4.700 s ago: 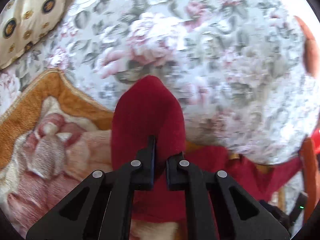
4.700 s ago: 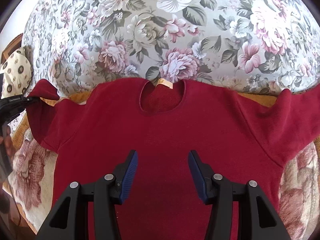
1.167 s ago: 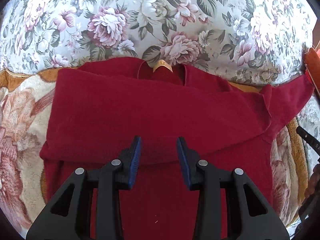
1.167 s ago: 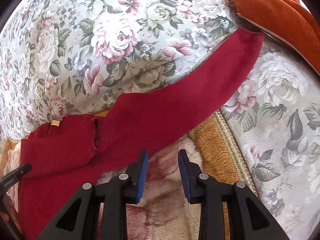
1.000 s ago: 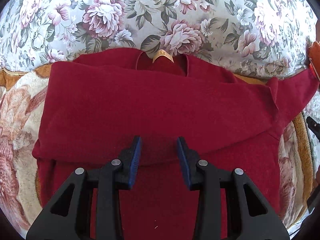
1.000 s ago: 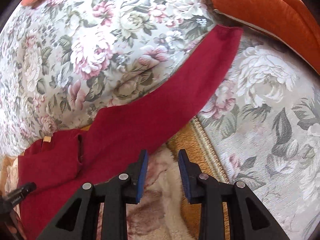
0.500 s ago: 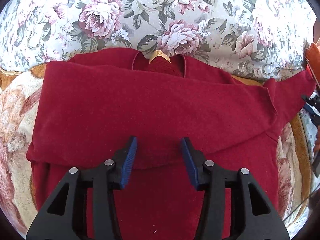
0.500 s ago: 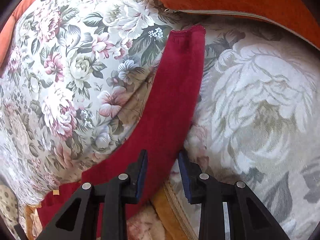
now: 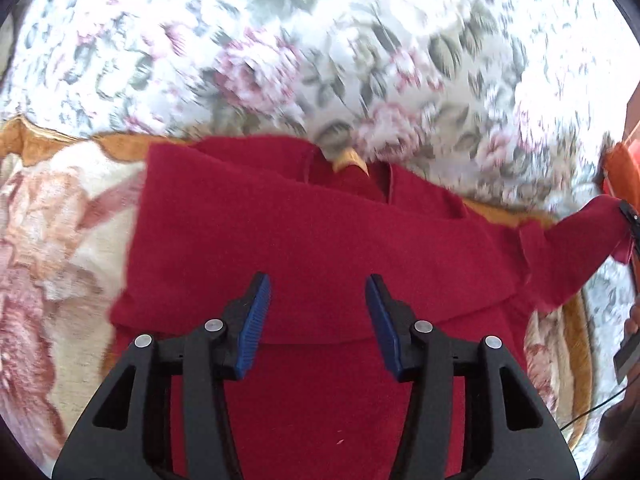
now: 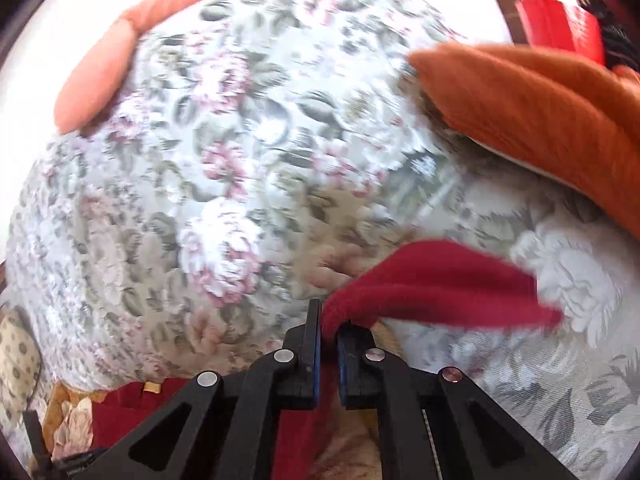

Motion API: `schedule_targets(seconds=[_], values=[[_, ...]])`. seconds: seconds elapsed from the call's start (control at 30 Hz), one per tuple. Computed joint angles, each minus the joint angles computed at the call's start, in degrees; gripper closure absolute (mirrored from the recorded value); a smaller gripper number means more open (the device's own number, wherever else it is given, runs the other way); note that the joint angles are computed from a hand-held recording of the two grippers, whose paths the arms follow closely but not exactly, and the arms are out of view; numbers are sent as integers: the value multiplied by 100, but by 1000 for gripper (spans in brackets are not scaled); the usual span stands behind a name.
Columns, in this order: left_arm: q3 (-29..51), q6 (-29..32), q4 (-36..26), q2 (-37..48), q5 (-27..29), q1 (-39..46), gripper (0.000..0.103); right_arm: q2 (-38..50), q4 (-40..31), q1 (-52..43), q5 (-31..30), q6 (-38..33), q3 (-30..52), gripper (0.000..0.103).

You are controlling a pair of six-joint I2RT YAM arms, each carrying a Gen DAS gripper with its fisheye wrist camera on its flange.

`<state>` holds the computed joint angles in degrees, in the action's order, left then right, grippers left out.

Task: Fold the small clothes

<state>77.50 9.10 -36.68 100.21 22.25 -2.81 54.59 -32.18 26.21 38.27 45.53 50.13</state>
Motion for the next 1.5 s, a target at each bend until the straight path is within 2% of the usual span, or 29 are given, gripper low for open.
schedule_targets(seconds=[0.07,0.17,0.27,0.33,0.37,0.4,0.47,0.57,0.67,0.7,0.77,0.87,1.03,1.1,1.13,1.17,1.3,1.4,1.5], values=[[111,14,-62,-84,177,304,54,665,171,647,152,-273,594,98],[351,11,-153,-102,404,779,54,2104,637,1448,33,-931,1586,98],[509,-15,-115,-36,468,1103,54,3735,902,1932,-574,-1398,2642,98],[624,31,-187,97,457,1234,54,4761,749,2086,-1105,-1479,3326,97],[657,76,-255,164,450,1277,54,5303,508,2150,-1337,-1539,3741,91],[681,134,-317,238,449,1318,54,5864,172,2209,-1518,-1623,4227,80],[618,243,-360,279,443,1344,54,6392,-5,2265,-1646,-1647,4569,78],[473,415,-344,286,470,1307,54,6175,264,2220,-1781,-1453,4170,76],[500,431,-450,392,555,1193,54,5774,-116,2155,-1649,-1366,4072,76],[538,412,-520,434,576,1127,54,5525,-170,2142,-1594,-1292,3914,76],[641,436,-640,572,546,953,44,4935,-194,2042,-1619,-1102,3439,74],[674,272,-569,724,297,714,44,4134,-346,1855,-1494,-794,2780,73],[741,153,-581,1020,389,425,44,3041,-323,1737,-1251,-328,1732,72],[628,133,-416,1013,145,247,51,2762,-269,1721,-1234,-154,1423,72],[529,116,-267,957,-13,175,72,2662,-304,1725,-1210,-81,1321,72],[492,128,-215,912,-67,138,86,2587,-341,1730,-1169,-16,1245,72],[656,153,-379,654,396,301,90,2356,-466,1720,-1019,172,1080,72],[884,267,-385,359,427,413,90,2334,-567,1651,-932,250,1206,72],[1383,269,-538,460,437,610,90,2558,-624,1641,-883,230,1541,72]])
